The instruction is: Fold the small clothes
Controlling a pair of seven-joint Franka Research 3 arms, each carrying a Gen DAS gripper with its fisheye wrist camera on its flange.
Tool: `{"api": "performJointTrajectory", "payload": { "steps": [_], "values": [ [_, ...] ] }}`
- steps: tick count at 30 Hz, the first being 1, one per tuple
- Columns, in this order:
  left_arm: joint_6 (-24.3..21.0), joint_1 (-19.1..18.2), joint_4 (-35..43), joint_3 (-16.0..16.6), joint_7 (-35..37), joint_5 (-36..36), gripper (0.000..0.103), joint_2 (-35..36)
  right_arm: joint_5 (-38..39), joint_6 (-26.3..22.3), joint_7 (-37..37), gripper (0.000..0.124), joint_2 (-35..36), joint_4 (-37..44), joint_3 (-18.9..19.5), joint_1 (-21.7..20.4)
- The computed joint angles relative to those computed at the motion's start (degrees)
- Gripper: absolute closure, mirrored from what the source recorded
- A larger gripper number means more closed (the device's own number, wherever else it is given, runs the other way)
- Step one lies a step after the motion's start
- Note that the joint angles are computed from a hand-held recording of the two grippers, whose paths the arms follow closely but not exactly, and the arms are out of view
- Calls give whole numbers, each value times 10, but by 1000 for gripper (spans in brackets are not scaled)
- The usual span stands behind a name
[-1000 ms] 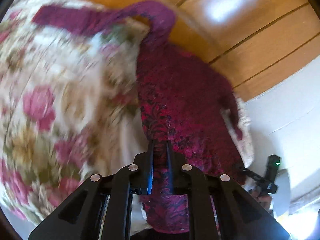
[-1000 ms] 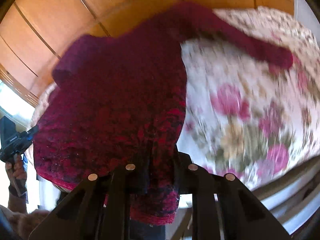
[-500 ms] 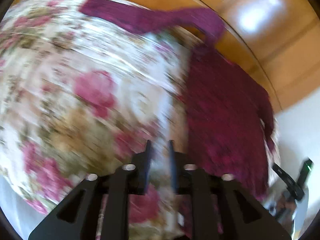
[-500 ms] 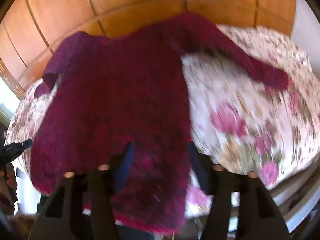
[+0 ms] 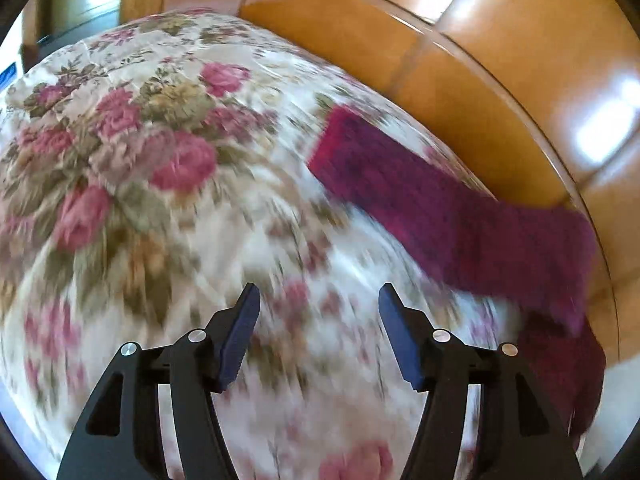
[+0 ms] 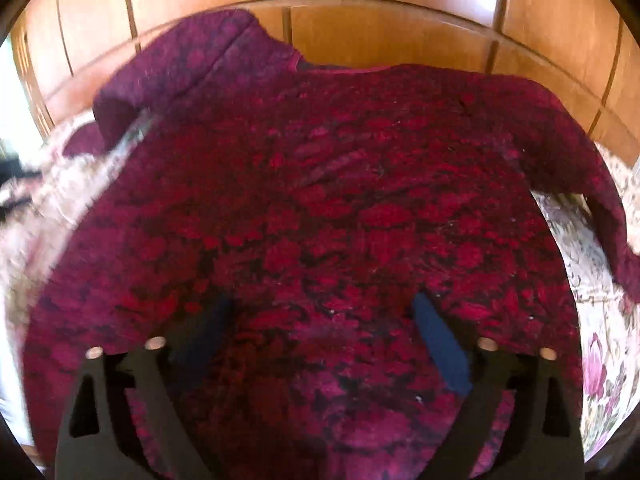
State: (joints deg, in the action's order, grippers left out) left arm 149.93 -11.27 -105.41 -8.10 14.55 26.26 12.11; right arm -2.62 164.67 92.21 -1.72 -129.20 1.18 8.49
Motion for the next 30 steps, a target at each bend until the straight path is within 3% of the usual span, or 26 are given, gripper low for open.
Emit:
{"api": "performJointTrajectory", "payload": {
  "steps": [5, 10, 12, 14, 16, 18, 22, 26, 30],
  "values": [
    [-36, 9, 101, 10, 45, -8, 42, 76, 105, 10, -66, 23, 7, -4, -5, 6],
    [-18, 29, 161, 5, 89, -64, 42, 131, 104, 17, -70, 23, 13, 0, -3, 6],
    [8, 42, 169, -7, 122, -99, 60, 148, 93, 34, -60, 23, 14, -6, -3, 7],
    [7, 37, 175, 3, 126, -103, 90, 152, 89, 35, -57, 23, 10, -10, -4, 7],
    [33, 23, 151, 28, 100, -80, 92, 134, 91, 34, -60, 23, 10, -10, -4, 6],
    [22, 0, 138, 65, 49, -25, 93, 116, 87, 34, -57, 23, 9, -10, -4, 6],
    [-22, -10, 94, 98, -57, 62, 93, 70, 81, 37, -53, 23, 11, -10, -4, 5],
    [-71, 7, 77, 90, -96, 101, 94, 48, 62, 42, -37, 23, 13, -11, -4, 5],
    [-153, 17, 110, 64, -70, 112, 94, 69, 52, 43, -28, 23, 13, -11, -4, 5]
  ]
}}
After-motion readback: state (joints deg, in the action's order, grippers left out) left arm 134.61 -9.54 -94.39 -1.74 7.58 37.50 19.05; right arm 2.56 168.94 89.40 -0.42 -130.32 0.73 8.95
